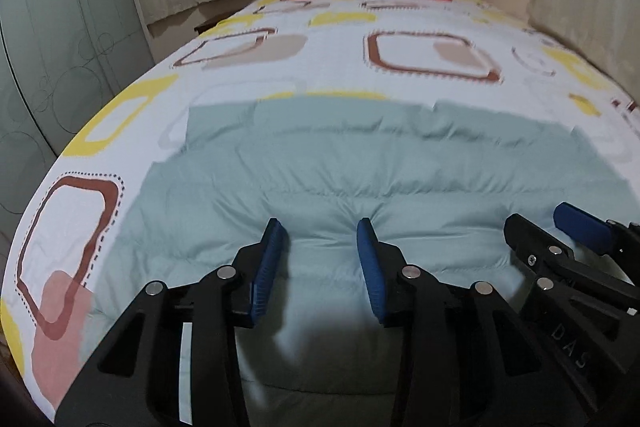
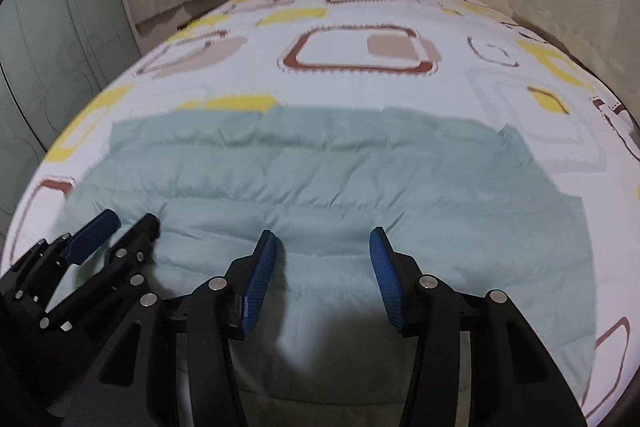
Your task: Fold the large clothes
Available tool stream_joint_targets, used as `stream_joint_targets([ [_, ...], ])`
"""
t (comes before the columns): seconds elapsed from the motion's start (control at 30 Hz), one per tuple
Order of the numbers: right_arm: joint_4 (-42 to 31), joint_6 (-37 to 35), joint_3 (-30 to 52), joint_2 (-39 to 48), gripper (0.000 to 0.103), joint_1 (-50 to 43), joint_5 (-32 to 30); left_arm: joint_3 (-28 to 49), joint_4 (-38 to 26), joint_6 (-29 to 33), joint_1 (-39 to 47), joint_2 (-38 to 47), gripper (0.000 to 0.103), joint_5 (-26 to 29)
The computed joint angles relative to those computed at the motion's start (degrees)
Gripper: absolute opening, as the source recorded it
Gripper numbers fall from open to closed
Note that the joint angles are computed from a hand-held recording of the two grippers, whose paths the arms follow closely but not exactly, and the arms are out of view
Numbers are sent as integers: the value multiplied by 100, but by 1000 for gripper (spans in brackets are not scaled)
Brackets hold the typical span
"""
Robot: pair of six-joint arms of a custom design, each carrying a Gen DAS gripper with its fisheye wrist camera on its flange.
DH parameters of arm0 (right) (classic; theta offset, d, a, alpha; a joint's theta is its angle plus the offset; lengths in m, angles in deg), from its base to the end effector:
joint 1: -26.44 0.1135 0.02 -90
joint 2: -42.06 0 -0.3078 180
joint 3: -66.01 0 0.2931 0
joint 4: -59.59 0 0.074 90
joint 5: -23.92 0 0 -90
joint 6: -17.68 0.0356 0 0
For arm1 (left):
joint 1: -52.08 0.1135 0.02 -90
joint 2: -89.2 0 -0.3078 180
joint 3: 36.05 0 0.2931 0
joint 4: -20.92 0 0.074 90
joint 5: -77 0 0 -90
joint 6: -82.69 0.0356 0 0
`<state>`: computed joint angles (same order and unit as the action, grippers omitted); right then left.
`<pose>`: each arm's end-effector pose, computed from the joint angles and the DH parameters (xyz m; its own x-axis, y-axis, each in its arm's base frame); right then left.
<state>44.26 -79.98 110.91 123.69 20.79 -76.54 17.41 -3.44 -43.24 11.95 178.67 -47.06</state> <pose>0.2764 -0.0209 0.1568 -0.7759 -0.0550 -0.6284 -0.1188 0.9911 0.0599 0.2464 -0.1816 0.1590 -0.7272 -0.0228 -0.6860 -0.1291 0.9862 0.1041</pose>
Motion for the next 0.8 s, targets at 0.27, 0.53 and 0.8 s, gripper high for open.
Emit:
stream_joint_targets([
  [0.27, 675, -47, -174, 520, 49, 247, 410, 37, 232, 17, 80, 442, 37, 83],
  [0.53, 938, -54, -265, 602, 49, 308, 520, -1, 315, 8, 93, 479, 37, 107],
  [0.8, 1030, -41, -328, 561, 49, 311, 510, -176, 466, -20, 146, 261, 37, 282],
])
